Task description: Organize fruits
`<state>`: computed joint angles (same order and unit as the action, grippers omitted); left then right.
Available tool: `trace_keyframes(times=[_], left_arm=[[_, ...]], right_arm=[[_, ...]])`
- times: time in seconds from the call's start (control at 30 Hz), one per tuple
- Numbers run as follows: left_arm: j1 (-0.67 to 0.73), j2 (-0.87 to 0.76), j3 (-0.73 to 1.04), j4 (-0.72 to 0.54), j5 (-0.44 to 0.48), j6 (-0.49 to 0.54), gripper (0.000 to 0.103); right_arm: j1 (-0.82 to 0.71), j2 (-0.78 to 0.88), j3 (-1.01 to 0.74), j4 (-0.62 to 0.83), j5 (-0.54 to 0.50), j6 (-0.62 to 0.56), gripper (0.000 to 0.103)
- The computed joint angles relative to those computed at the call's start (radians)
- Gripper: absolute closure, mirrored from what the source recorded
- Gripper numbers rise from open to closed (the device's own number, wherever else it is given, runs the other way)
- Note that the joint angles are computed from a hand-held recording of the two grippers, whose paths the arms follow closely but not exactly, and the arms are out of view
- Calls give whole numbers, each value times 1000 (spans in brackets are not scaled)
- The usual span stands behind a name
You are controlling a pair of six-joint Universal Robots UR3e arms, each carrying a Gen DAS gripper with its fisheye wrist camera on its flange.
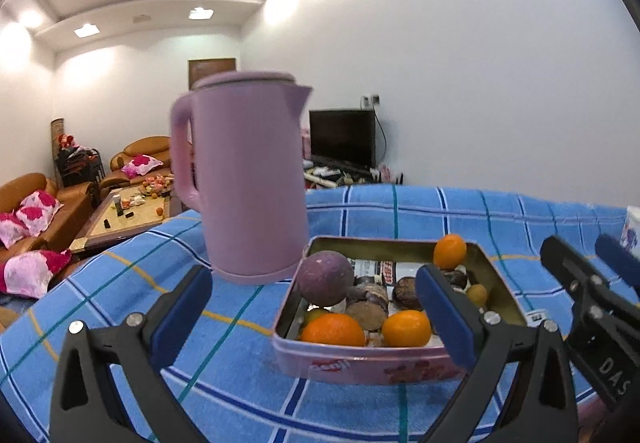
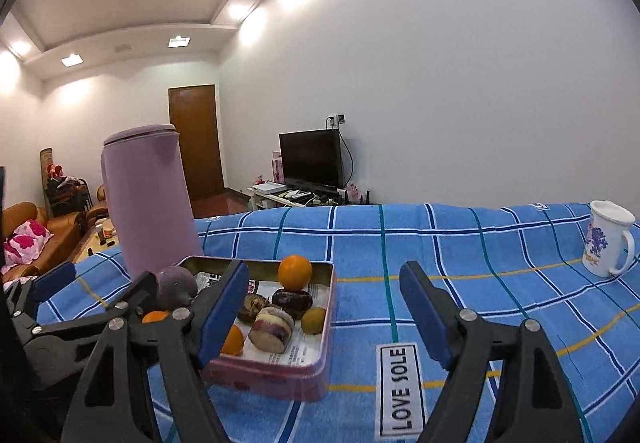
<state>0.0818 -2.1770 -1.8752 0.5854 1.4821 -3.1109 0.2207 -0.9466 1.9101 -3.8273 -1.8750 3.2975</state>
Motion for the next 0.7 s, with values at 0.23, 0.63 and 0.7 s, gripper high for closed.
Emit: trace_keyframes(times=[0.23,0.63,0.7], left_arm=[[7,28,-62,41,-12,7,0],[30,66,-158,109,-30,13,0],[29,70,-170,119,-29,18,0]], right_arm=[[17,-32,69,-43,-33,27,14],[45,-42,136,-155,-87,9,14],[47,-43,145,-171,-94,9,14]])
